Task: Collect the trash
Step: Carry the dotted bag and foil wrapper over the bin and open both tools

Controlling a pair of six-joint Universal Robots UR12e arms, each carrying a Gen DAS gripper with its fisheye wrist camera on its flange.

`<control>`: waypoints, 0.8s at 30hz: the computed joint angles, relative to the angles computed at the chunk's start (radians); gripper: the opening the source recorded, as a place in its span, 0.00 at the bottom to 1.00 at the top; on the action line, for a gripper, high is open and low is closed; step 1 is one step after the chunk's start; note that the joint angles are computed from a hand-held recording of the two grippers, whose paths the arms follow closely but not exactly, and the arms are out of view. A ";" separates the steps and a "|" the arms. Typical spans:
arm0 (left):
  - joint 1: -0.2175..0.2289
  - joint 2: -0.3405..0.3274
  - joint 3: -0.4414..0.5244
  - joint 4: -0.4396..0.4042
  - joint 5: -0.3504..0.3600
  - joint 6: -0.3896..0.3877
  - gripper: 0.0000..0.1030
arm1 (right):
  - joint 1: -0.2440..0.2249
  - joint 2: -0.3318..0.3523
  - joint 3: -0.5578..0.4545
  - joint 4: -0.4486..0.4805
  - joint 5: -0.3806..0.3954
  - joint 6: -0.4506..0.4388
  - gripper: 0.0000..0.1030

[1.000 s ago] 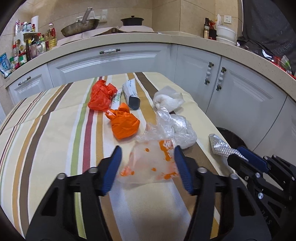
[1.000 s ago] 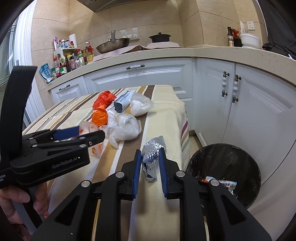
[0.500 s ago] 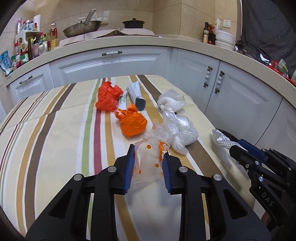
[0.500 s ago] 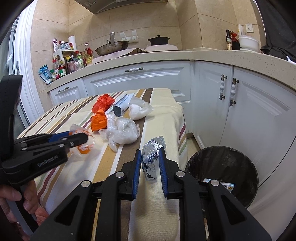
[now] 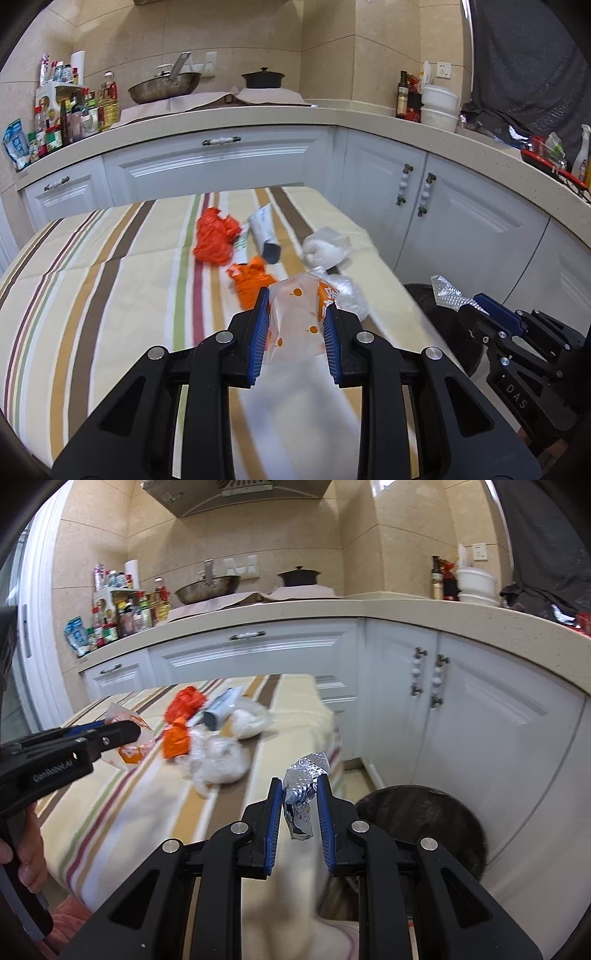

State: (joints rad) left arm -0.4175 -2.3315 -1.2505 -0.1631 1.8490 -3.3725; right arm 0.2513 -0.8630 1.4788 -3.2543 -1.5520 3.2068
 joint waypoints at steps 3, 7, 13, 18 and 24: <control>-0.010 -0.028 0.051 -0.001 -0.031 0.023 0.26 | -0.009 -0.005 0.009 -0.009 -0.043 0.007 0.20; -0.024 -0.077 0.143 -0.048 -0.081 0.047 0.26 | -0.026 -0.007 0.017 -0.018 -0.093 0.020 0.20; -0.051 -0.163 0.301 -0.120 -0.111 0.096 0.26 | -0.055 -0.006 0.026 -0.023 -0.145 0.034 0.20; -0.069 -0.247 0.462 -0.227 -0.128 0.139 0.27 | -0.075 0.004 0.019 -0.020 -0.162 0.043 0.20; -0.083 -0.358 0.673 -0.402 -0.112 0.155 0.34 | -0.095 0.025 -0.001 -0.009 -0.162 0.059 0.20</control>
State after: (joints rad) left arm -0.5001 -2.6895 -0.5780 -0.5653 1.7374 -3.2174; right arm 0.1560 -0.8384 1.4779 -3.2632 -1.7137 3.2660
